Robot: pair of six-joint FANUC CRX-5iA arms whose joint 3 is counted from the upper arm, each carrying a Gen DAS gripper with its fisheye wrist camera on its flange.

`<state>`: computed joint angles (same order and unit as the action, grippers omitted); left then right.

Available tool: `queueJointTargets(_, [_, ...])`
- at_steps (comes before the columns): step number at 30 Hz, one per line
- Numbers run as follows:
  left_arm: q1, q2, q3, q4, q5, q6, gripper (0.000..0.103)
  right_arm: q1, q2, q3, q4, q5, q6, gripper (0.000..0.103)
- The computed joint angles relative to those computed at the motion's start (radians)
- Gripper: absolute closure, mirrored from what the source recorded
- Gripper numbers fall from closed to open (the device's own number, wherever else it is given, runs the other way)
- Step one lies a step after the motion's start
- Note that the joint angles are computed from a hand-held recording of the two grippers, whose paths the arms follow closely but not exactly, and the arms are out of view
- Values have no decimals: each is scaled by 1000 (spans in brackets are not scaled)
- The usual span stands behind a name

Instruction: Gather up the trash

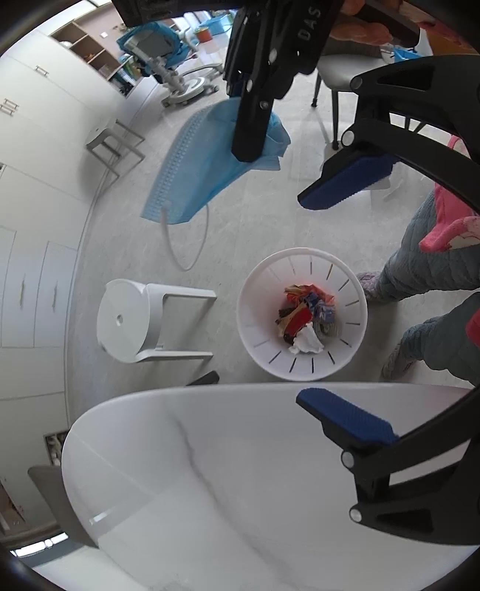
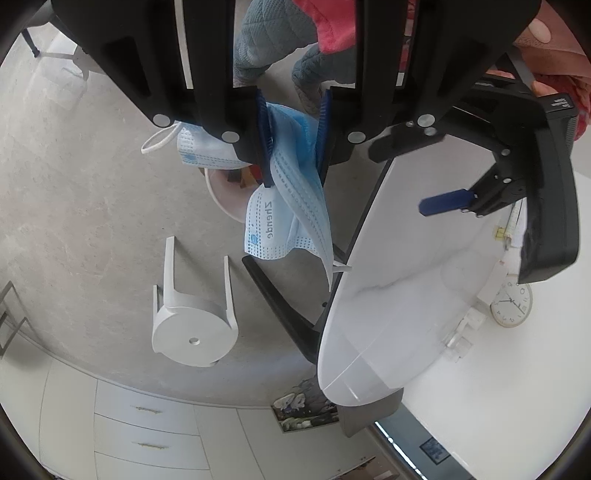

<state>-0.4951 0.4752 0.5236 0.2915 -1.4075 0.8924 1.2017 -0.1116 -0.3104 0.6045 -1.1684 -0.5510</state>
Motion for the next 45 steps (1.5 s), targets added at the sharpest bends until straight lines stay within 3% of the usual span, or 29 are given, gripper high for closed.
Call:
queueJointTargets(18, [83,-58,-11,-12,39,68,9,-85,141,112,-129,50,171,77])
queueJointTargets(24, [104,-65,-13,-18,51,86,9,-122,190,133,-179,101,208,62])
queueJointTargets(25, [105,-66,-15,-21,54,91,9,-126,195,134,-186,109,207,55])
queueJointTargets(30, [112,-66,-12,-32,50,109,9,-131,208,142,-200,122,214,49])
queueJointTargets(32, [112,-65,-10,-34,51,117,9,-130,208,145,-202,120,212,40])
queueJointTargets(37, [118,-71,-17,-39,67,130,9,-120,222,194,-197,23,188,16])
queueJointTargets(45, [135,-79,-9,-36,89,167,9,-103,283,370,-122,-173,245,3])
